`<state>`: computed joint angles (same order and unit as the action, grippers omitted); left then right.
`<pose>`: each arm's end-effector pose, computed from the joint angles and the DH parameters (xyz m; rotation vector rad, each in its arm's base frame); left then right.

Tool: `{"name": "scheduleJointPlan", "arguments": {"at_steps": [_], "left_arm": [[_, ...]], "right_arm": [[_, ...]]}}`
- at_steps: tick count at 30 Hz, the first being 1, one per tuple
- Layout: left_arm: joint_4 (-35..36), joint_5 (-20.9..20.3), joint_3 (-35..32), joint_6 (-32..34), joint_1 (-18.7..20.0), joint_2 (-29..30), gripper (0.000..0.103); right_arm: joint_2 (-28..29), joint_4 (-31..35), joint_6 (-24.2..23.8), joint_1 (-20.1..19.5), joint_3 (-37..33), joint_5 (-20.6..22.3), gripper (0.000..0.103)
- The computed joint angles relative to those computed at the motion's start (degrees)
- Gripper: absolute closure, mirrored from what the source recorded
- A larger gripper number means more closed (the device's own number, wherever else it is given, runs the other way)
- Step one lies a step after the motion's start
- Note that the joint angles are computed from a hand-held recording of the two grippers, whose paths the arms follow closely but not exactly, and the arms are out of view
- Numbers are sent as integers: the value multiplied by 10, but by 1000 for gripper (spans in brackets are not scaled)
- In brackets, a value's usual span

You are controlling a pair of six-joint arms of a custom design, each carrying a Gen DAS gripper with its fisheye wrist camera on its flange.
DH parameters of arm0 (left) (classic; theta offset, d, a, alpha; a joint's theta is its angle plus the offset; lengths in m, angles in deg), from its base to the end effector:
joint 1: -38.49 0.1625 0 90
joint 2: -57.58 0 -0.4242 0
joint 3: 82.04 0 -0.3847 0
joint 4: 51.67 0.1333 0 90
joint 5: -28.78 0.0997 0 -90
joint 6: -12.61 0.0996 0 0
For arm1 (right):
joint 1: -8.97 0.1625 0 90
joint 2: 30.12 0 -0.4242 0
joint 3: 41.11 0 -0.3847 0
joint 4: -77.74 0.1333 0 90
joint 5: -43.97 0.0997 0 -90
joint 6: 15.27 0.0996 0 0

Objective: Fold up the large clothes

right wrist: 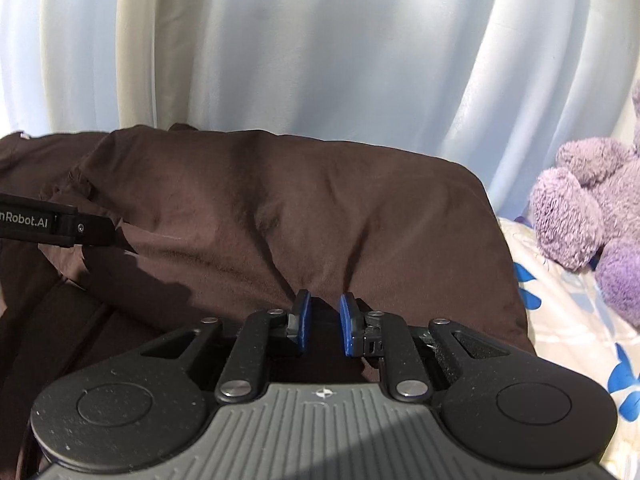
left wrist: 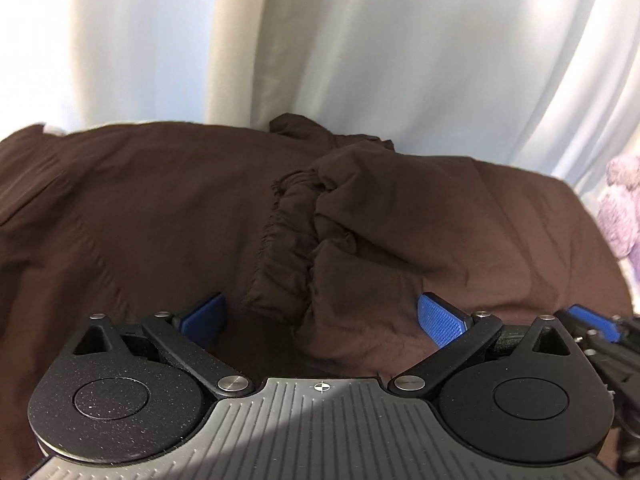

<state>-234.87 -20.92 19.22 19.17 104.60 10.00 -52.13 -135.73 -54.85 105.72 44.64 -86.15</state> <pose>-0.0781 -0.6646 0.1705 0.3220 2.3766 -0.9759 0.1485 -0.6667 0.0242 0.4101 -2.0479 0.9150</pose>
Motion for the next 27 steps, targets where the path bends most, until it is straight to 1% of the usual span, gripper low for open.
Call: {"name": "scheduleJointPlan", "arguments": {"at_steps": [1,3,6,7,8,9,11,13,14,15,17,18,20,22,23,25,26,27], "left_arm": [[11,-7,10,-13,-1,-16,0],[12,-31,40,-31,-3,-52,0],[24,-64,77,-53,-5,-108,0],[19,-70,89,-56,-6,-127,0],[11,-74,99,-56,-4,-143,0],[2,-71,109,-60,-3,-157,0],[-12,-57,122,-79,1,-182,0],[-13,-43,131,-108,13,-208,0],[-3,-35,131,-129,21,-219,0],[-1,-31,134,-150,31,-233,0],[-5,-25,142,-196,53,-263,0],[-7,-20,147,-221,64,-279,0],[-30,-24,157,-253,90,-309,0],[-61,-20,157,-274,119,-324,0],[-72,-15,154,-280,132,-328,0],[-87,-1,140,-295,161,-327,0],[-86,-6,136,-300,178,-332,0],[-84,-8,126,-307,194,-330,1]], "right_arm": [[-4,-1,-1,-1,6,5,87],[-19,-2,10,-3,27,19,87],[-34,-11,37,9,45,20,87],[-38,-16,37,14,51,34,86],[-39,-23,32,18,55,52,83],[-34,-24,23,22,51,59,77],[-21,-9,3,26,33,58,77],[-7,43,12,20,10,35,77],[-2,48,14,16,5,33,76],[0,36,9,13,7,40,76],[-10,63,50,22,6,25,77],[-21,69,73,25,16,29,77],[-52,63,118,26,58,70,77],[-82,56,166,26,101,104,76],[-93,52,188,25,120,122,75],[-116,52,245,16,157,174,75],[-129,59,277,6,174,209,74],[-138,67,302,1,187,223,74]]}}
